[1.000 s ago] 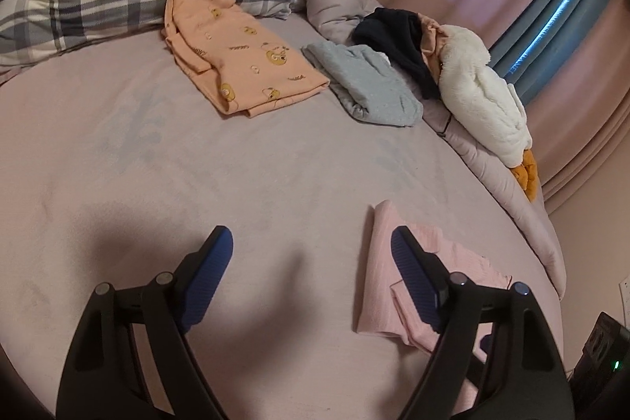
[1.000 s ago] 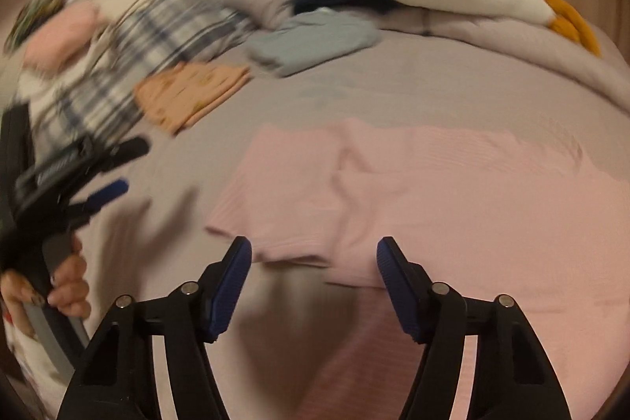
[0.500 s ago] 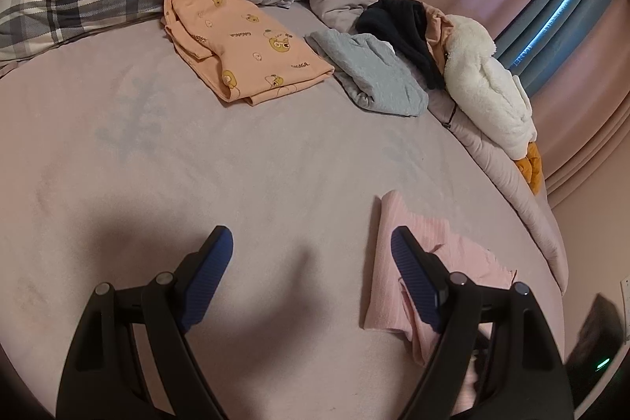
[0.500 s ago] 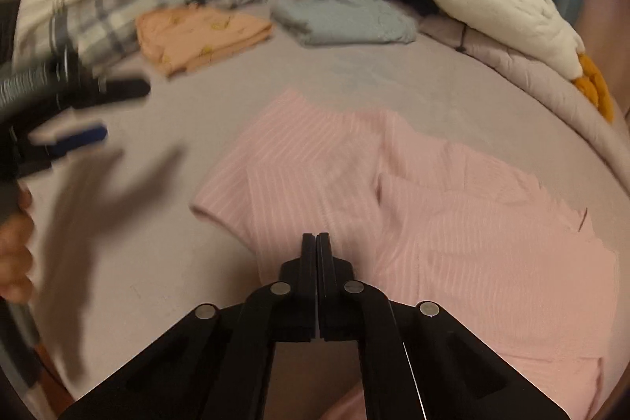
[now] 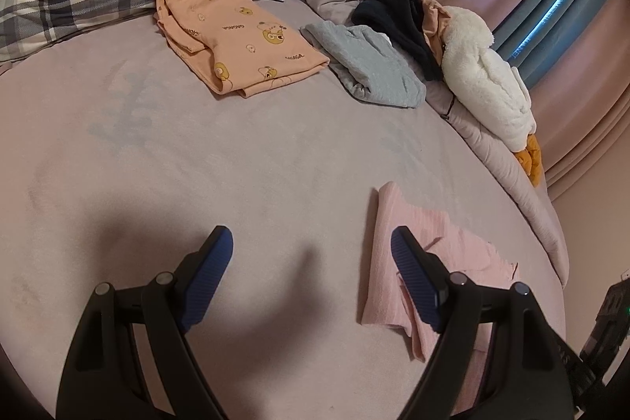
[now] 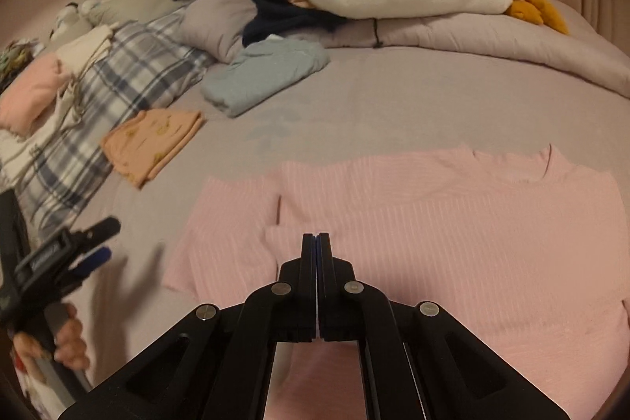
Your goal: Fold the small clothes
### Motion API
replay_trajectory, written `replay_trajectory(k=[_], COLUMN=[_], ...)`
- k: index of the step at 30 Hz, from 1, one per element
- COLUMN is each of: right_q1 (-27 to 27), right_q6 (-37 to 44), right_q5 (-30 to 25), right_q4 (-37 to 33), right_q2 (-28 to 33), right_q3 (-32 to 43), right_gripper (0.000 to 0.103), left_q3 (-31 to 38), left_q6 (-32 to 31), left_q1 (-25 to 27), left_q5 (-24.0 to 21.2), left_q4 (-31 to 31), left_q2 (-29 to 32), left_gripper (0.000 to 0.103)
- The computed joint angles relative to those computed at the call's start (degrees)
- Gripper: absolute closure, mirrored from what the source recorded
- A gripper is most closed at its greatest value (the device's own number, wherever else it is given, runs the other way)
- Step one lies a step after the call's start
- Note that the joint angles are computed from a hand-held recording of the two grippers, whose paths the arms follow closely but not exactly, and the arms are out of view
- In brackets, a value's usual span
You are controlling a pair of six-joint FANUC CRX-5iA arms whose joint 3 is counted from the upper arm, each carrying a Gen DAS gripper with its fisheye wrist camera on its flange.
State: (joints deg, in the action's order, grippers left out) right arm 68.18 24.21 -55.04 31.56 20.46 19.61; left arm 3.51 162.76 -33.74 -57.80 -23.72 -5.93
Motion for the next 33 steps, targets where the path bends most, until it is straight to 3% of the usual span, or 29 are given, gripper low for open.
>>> replay_trajectory(k=[4, 8, 9, 14, 17, 19, 20, 22, 23, 30, 33], right_q1=[1.1, 2.8, 3.0, 3.5, 2.8, 2.5, 2.4, 1.6, 1.5, 0.6, 0.5], right_q6=[9.3, 14.2, 15.6, 22.6, 25.5, 24.4, 23.9, 24.2, 24.1, 20.2, 14.8], right_q5=[-4.0, -5.9, -5.9, -7.3, -12.2, -12.9, -12.9, -9.9, -9.0, -0.7, 0.8], right_q4=[-3.1, -3.3, -4.1, -6.8, -8.5, -7.2, -6.5, -9.1, -9.8, -10.1, -5.8], right_q2=[1.9, 4.2, 4.8, 8.8, 13.7, 14.9, 15.1, 13.4, 12.8, 6.7, 5.1], right_q3=[4.4, 7.1, 7.9, 12.9, 19.8, 20.7, 20.6, 18.9, 18.5, 12.1, 9.2], right_gripper=[0.096, 0.056, 0.055, 0.055, 0.055, 0.065, 0.081, 0.096, 0.098, 0.098, 0.098], left_q3=[0.0, -0.4, -0.5, -1.3, -1.6, -1.4, -1.3, -1.4, -1.4, -0.9, -0.9], left_q6=[0.6, 1.3, 1.4, 1.0, 0.3, 0.1, 0.3, 0.0, -0.2, -1.2, -1.7], left_q1=[-0.1, 0.0, 0.0, 0.6, 0.9, 0.7, 0.5, 0.7, 0.7, 0.6, 0.6], left_q5=[-0.6, -0.9, -0.9, -0.1, 0.3, 0.1, 0.0, 0.3, 0.4, 0.3, 0.5], left_q4=[-0.6, -0.7, -0.7, 0.2, 1.0, 0.7, 0.5, 0.8, 1.0, 1.2, 1.5], left_q2=[-0.4, -0.9, -0.9, -1.3, -1.4, -1.2, -1.1, -1.1, -1.1, -0.5, -0.4], left_gripper=[0.021, 0.021, 0.021, 0.021, 0.021, 0.021, 0.021, 0.021, 0.021, 0.021, 0.021])
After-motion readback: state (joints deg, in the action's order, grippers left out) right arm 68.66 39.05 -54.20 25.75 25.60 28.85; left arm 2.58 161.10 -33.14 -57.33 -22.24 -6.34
